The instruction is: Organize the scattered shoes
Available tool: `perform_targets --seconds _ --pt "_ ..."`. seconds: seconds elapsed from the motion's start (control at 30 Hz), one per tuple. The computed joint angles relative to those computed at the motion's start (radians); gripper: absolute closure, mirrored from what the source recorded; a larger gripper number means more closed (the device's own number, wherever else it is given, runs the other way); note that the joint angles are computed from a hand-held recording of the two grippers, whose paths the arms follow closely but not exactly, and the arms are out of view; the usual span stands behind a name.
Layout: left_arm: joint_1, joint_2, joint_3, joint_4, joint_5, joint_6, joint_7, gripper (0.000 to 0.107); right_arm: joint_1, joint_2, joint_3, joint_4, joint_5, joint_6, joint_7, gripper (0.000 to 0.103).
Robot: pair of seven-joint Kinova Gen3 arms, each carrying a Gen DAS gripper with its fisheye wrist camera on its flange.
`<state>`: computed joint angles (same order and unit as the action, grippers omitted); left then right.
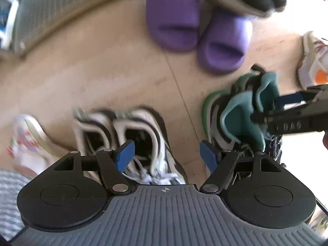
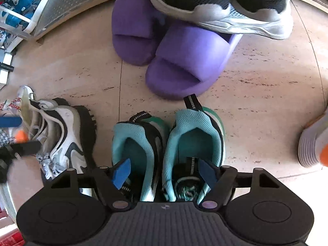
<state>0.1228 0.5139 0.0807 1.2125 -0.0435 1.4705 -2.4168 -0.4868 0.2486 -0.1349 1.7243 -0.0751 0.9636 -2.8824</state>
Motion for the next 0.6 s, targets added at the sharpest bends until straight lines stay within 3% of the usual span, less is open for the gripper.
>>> perform_targets --seconds 0.07,0.23,0.3,0.37,0.43,0.6 --pt "-0.004 -0.005 0.001 0.023 -0.016 -0.015 -0.031 0.034 -0.006 0.031 0.006 -0.007 0.001 0.002 0.011 0.032" --pt "-0.011 0.001 -0.006 0.017 -0.016 -0.056 -0.046 0.032 -0.016 0.185 -0.040 -0.136 0.032 0.138 0.105 0.032" --pt "-0.009 0.019 -0.011 0.000 -0.012 -0.054 -0.019 0.032 -0.035 0.230 -0.023 -0.181 0.021 0.174 0.073 0.043" --pt "-0.008 0.034 -0.013 -0.017 -0.009 -0.049 0.001 0.032 -0.049 0.218 0.052 -0.166 -0.049 0.146 -0.009 0.068" --pt "-0.008 0.043 -0.012 -0.024 -0.008 -0.050 0.011 0.032 -0.058 0.196 0.100 -0.135 -0.109 0.082 -0.074 0.068" --pt "-0.011 0.047 -0.008 -0.031 -0.006 -0.048 0.015 0.032 -0.025 0.208 0.046 -0.154 -0.080 0.065 -0.173 0.067"
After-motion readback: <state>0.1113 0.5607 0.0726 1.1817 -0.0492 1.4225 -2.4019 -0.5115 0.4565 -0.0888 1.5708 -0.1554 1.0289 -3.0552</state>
